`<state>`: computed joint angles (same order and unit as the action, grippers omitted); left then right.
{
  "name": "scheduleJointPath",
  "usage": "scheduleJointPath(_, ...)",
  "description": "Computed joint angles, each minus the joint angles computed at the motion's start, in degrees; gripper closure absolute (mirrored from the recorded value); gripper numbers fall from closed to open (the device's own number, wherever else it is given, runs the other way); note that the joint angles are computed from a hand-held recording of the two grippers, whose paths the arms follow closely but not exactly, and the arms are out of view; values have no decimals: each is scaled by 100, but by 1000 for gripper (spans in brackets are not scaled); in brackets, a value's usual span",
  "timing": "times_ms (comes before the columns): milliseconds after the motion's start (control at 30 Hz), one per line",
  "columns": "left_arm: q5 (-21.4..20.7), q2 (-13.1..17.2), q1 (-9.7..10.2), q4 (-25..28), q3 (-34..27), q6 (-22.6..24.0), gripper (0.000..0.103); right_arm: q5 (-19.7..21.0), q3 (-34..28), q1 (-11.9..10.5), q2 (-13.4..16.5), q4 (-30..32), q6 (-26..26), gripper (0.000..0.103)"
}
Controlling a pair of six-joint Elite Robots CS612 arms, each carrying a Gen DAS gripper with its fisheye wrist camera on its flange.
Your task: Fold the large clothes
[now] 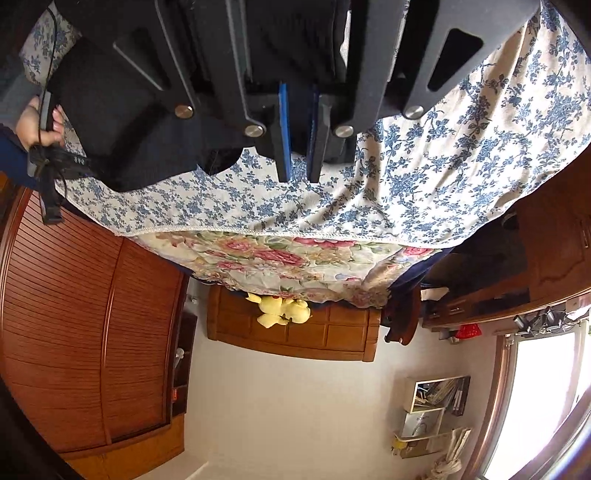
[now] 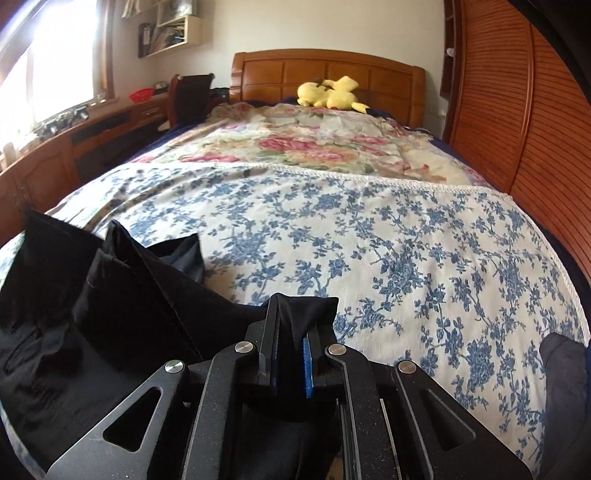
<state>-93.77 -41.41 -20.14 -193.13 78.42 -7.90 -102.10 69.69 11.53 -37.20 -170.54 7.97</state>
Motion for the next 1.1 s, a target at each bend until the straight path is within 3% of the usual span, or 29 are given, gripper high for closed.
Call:
scheduleJointPath(100,-72,4,20,52,3,9,93,56,-296,-72,160,222,416,97)
scheduleJointPath(333,-255,12,53,88,25,16,89,64,-709,-60,265,969,690,87)
scheduleJointPath(367,-297,11,54,89,27,7,89,123,-651,-72,228,862,744,78)
scheduleJointPath(400,-364,12,58,116,22,8,89,134,-606,-74,193,765,764,58)
scheduleJointPath(467,-438,9,49,152,30,36,89,-100,-483,-38,110,380,556,41)
scheduleJointPath(600,-516,14,12,264,54,144,88,-297,-396,-10,8,293,245,39)
scheduleJointPath(767,-638,48,-24,411,41,207,88,-484,-556,-30,124,1043,144,39)
scheduleJointPath(1067,-638,122,-49,582,-37,295,88,55,-1178,-260,577,2518,723,40)
scheduleJointPath(1100,-664,132,-44,605,-52,280,87,138,-1207,-266,605,2557,692,46)
